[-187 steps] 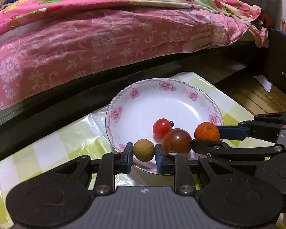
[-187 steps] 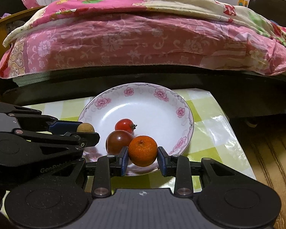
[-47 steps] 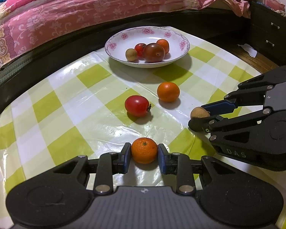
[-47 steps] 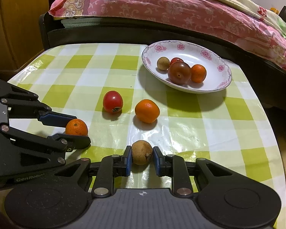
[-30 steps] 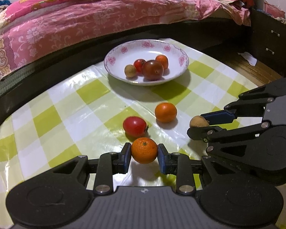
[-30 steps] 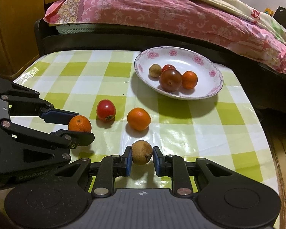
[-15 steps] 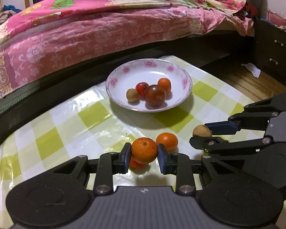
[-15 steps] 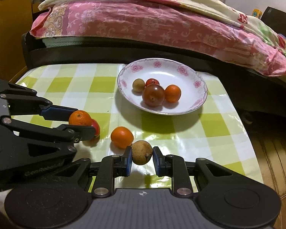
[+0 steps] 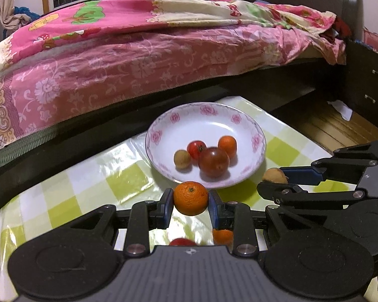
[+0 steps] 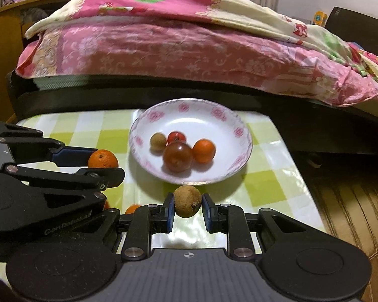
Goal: Organize fruits
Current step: 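Lift the tangerine and longan toward the plate with both grippers, then lower both grippers over the plate and open them to release the fruits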
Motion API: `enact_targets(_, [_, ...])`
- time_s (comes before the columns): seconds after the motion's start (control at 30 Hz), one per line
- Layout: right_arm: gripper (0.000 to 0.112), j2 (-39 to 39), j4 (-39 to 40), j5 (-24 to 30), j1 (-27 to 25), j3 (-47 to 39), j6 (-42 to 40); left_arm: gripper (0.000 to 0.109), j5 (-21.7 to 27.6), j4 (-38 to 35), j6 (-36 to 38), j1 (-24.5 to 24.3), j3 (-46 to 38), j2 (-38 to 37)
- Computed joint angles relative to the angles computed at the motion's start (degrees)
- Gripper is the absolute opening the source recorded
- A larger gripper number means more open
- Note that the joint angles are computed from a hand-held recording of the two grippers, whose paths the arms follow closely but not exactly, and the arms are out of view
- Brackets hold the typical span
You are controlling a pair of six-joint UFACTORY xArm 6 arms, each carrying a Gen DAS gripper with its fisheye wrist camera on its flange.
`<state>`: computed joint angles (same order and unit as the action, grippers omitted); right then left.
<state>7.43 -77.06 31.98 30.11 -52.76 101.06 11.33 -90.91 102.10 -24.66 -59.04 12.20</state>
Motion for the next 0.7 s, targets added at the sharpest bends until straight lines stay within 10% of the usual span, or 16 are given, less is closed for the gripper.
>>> enact_targets(0.7, [0.019, 4.9, -0.09, -2.5, -6.51, -4.94, 0.36, 0.037, -1.55, 4.24, -6.75, -1.59, -12.72, 10.15])
